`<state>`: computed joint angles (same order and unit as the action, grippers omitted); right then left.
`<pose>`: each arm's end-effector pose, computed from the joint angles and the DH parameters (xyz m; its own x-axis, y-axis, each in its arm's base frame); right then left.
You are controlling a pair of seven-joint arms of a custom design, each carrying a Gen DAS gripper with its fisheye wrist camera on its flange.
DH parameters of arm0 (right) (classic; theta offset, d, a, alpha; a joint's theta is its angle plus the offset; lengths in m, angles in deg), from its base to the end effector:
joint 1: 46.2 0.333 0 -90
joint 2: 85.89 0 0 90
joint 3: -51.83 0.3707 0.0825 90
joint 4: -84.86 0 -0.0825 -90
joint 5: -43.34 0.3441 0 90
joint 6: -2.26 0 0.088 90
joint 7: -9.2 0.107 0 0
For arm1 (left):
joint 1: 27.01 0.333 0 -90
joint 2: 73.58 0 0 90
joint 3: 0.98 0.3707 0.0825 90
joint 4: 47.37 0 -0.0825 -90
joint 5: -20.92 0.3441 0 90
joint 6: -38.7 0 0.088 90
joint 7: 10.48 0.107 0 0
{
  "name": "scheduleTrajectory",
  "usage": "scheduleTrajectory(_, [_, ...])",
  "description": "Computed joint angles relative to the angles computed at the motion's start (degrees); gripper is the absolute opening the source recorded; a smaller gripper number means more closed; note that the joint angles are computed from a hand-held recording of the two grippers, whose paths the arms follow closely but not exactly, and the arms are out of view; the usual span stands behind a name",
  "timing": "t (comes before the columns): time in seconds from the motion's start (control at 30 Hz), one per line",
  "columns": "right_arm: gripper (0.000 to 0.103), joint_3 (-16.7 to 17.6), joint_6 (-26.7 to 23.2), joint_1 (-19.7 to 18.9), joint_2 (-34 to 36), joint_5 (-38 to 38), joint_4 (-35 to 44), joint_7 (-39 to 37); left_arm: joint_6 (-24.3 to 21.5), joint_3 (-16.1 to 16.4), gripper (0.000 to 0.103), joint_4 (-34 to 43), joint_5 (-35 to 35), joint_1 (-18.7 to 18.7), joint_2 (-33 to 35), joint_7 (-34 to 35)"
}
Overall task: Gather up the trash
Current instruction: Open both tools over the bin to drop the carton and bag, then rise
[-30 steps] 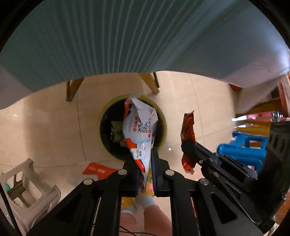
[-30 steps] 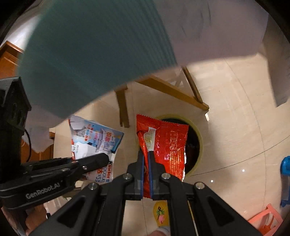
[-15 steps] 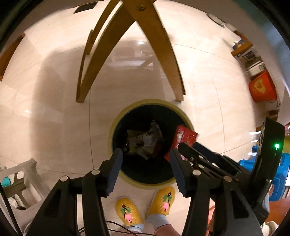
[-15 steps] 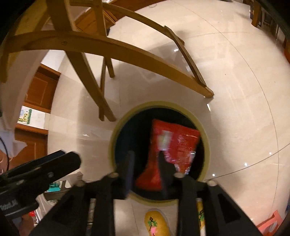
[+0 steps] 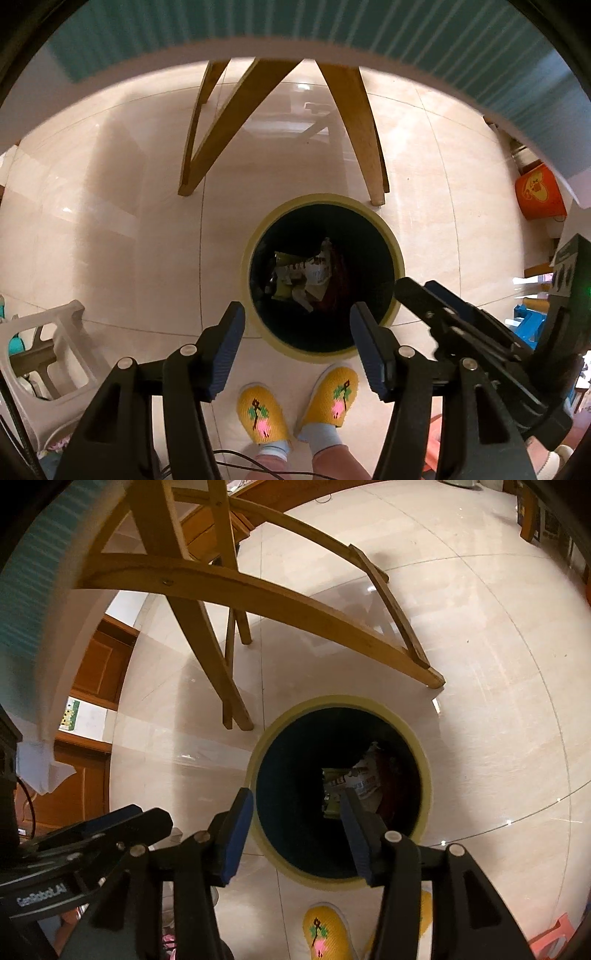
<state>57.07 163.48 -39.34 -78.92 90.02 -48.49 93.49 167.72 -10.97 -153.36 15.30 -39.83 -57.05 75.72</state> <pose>0.5148 0.0729 0.4003 -0.3201 -0.8314 -0.4542 -0.8703 0.4475 -0.2059 0.5728 -0.2325 0.4558 -0.2658 -0.9540 0.1389 -0.9620 0.2531 -0.1026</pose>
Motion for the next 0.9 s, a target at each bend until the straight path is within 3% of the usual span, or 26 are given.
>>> scheduleTrajectory(0.07, [0.049,-0.1,-1.2,-0.2,-1.8,0.8,-0.4,-0.2,-1.3,0.0,0.058,-0.1,-0.5,0.3,-1.1,-0.1])
scheduleTrajectory(0.4, [0.049,-4.7,-11.9,2.5,-11.4,-13.9,1.6,14.3,-11.6,0.2,0.058,5.4,-1.6,2.0,-6.8,-1.4])
scheduleTrajectory(0.67, [0.049,-7.0,-23.0,4.0,-15.6,-19.7,12.7,18.2,-23.2,0.2,0.059,19.7,-1.7,3.0,-8.3,-2.7])
scheduleTrajectory(0.9, [0.049,-8.0,-30.4,4.0,-15.4,-20.5,24.3,17.0,-30.5,0.2,0.061,35.1,0.9,2.6,-6.2,-4.2])
